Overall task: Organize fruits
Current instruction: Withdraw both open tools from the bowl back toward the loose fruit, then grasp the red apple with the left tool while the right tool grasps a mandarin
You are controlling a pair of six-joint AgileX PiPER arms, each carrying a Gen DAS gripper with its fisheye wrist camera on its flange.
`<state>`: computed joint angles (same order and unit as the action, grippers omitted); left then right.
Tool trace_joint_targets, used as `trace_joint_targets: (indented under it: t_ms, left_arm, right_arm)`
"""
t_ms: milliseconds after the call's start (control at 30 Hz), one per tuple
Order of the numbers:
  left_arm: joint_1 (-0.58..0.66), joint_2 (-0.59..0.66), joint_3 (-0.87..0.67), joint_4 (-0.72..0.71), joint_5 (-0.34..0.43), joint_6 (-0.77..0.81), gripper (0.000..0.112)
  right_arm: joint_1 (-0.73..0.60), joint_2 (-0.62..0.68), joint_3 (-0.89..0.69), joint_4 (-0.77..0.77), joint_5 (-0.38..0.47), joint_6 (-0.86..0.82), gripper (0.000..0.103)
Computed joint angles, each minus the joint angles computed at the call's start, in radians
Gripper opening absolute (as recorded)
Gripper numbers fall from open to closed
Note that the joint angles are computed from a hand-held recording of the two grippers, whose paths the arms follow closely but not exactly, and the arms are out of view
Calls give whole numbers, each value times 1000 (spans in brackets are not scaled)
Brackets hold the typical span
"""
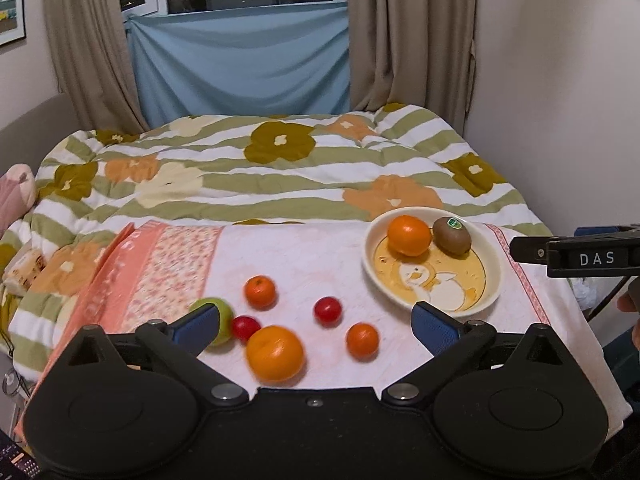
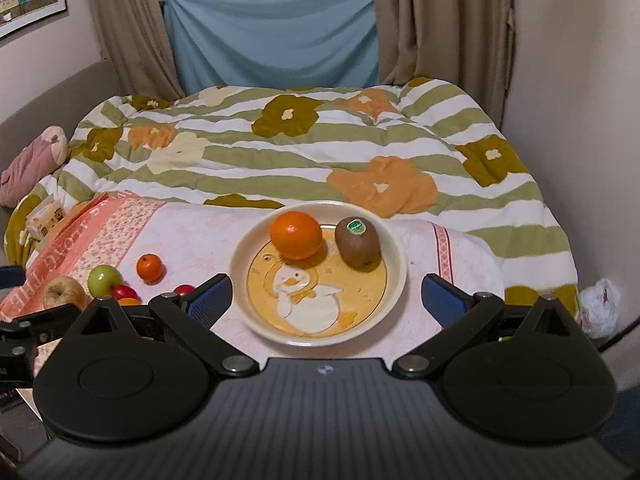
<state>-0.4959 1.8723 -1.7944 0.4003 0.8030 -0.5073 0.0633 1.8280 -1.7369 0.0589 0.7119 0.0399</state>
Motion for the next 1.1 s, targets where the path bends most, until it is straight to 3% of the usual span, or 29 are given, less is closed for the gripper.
trace_joint_targets:
  t_ms: [167,500,767,1100]
  left_arm:
    - [41,-110,158,43,-70,26,103]
    - [210,-179,332,-126,-223,297,103]
    - [358,-150,419,-349,-364,627,103]
    - [468,-21,413,-692,-433,1069,103]
  right_arm:
    - [85,-58,77,-126,-21,198,103]
    - [305,-89,168,-405,-40,578,103]
    - [444,9,126,-569,-21,848,103]
    - [530,198,-17,-653,-6,980,103]
